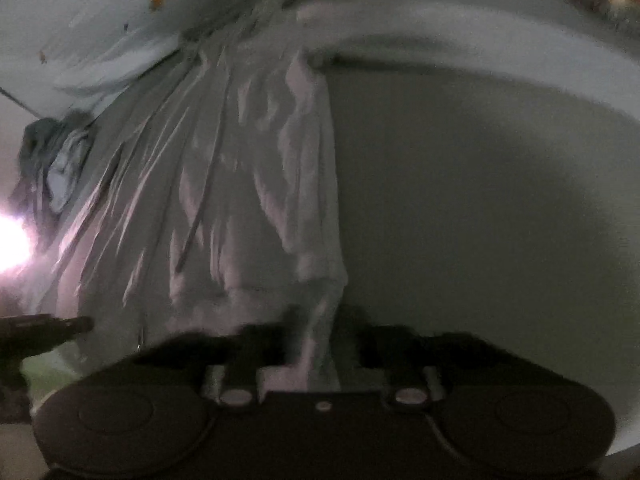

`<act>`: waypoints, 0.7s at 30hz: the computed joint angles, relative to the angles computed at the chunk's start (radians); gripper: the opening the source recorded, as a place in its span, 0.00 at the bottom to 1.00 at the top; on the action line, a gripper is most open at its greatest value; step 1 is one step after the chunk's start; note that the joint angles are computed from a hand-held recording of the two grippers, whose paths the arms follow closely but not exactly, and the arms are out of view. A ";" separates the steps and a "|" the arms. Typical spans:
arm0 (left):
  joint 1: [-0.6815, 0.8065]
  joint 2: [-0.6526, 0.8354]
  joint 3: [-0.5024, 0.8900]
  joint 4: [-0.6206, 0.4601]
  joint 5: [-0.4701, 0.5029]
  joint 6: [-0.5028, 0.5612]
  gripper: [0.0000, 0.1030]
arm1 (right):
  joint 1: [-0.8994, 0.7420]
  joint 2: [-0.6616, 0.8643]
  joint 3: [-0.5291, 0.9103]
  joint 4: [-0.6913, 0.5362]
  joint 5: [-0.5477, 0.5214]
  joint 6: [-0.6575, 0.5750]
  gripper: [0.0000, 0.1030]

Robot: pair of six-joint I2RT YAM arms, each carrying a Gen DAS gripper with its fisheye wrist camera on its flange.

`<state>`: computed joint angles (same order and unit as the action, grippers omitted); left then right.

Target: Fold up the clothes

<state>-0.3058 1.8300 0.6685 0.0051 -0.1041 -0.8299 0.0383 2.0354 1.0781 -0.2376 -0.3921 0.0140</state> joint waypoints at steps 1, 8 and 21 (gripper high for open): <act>0.030 -0.016 -0.011 0.002 0.010 0.036 0.60 | 0.024 -0.034 -0.035 0.049 0.047 0.024 0.57; 0.389 -0.135 -0.128 0.115 0.242 0.215 0.78 | 0.220 -0.095 -0.087 0.300 0.249 0.211 0.98; 1.121 -0.002 0.003 0.078 0.498 0.478 0.83 | 0.642 0.200 0.243 0.150 0.581 0.344 1.00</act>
<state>0.8156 1.8284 0.6718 0.0827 0.3941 -0.3517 0.6806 2.2358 1.3212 -0.0874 0.1891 0.3579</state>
